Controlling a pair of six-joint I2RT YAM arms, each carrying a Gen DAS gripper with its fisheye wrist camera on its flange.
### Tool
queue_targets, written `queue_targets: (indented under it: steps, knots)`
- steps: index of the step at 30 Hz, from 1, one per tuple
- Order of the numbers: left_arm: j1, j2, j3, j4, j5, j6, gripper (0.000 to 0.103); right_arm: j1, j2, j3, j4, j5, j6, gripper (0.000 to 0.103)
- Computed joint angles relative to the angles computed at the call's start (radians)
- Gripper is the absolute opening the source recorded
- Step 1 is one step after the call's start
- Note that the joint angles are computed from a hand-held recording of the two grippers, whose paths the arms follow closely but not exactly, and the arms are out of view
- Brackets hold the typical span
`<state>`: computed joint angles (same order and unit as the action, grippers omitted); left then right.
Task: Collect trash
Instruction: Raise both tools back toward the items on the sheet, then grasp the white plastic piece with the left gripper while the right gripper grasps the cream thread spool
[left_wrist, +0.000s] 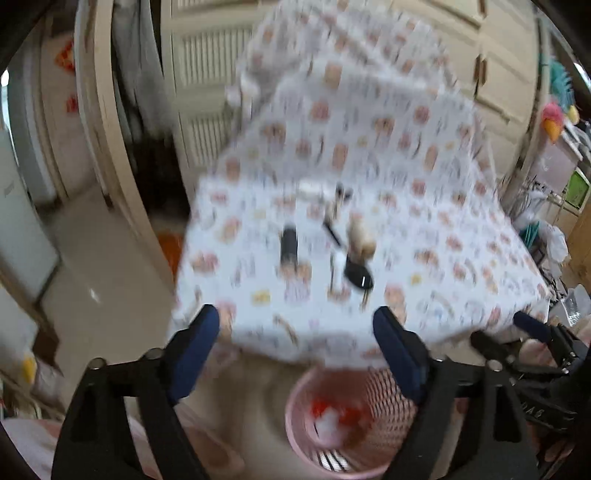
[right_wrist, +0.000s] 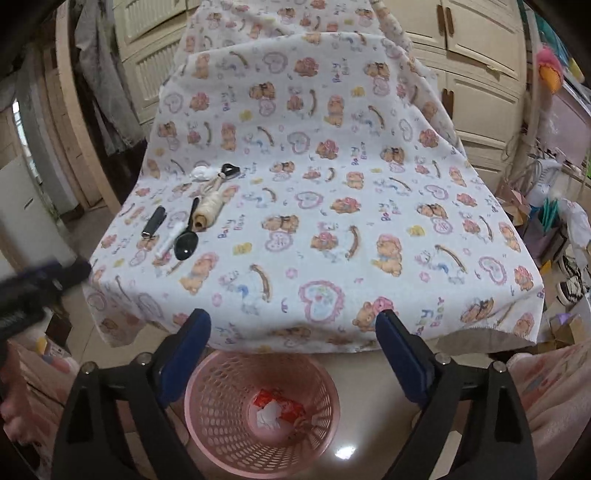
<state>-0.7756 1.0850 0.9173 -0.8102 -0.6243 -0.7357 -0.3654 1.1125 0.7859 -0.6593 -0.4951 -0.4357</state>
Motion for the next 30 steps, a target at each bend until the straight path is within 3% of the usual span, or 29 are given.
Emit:
queue_targets:
  steps: [6, 12, 15, 16, 19, 25, 30]
  knots:
    - [0.051, 0.007, -0.003, 0.045, 0.064, 0.034, 0.09, 0.033, -0.079, -0.057, 0.062, 0.035, -0.031, 0.092]
    - [0.04, 0.002, -0.024, 0.045, 0.04, 0.014, 0.09, 0.041, -0.093, -0.064, 0.068, 0.031, -0.037, 0.093]
    - [0.086, 0.005, -0.053, 0.116, 0.085, 0.06, 0.09, 0.036, -0.075, -0.049, 0.062, 0.01, -0.028, 0.092]
    - [0.114, 0.011, -0.06, 0.144, 0.118, 0.074, 0.084, 0.044, -0.07, -0.045, 0.071, 0.012, -0.021, 0.092]
    - [0.16, 0.027, -0.078, 0.211, 0.149, 0.087, 0.072, 0.063, -0.053, -0.019, 0.097, 0.009, 0.01, 0.083]
    - [0.195, 0.063, -0.077, 0.271, 0.217, 0.105, 0.053, 0.047, 0.034, 0.052, 0.074, -0.057, 0.024, 0.053]
    - [0.17, 0.154, -0.031, 0.27, 0.179, 0.125, 0.05, 0.065, 0.083, 0.071, 0.07, -0.061, 0.033, 0.043]
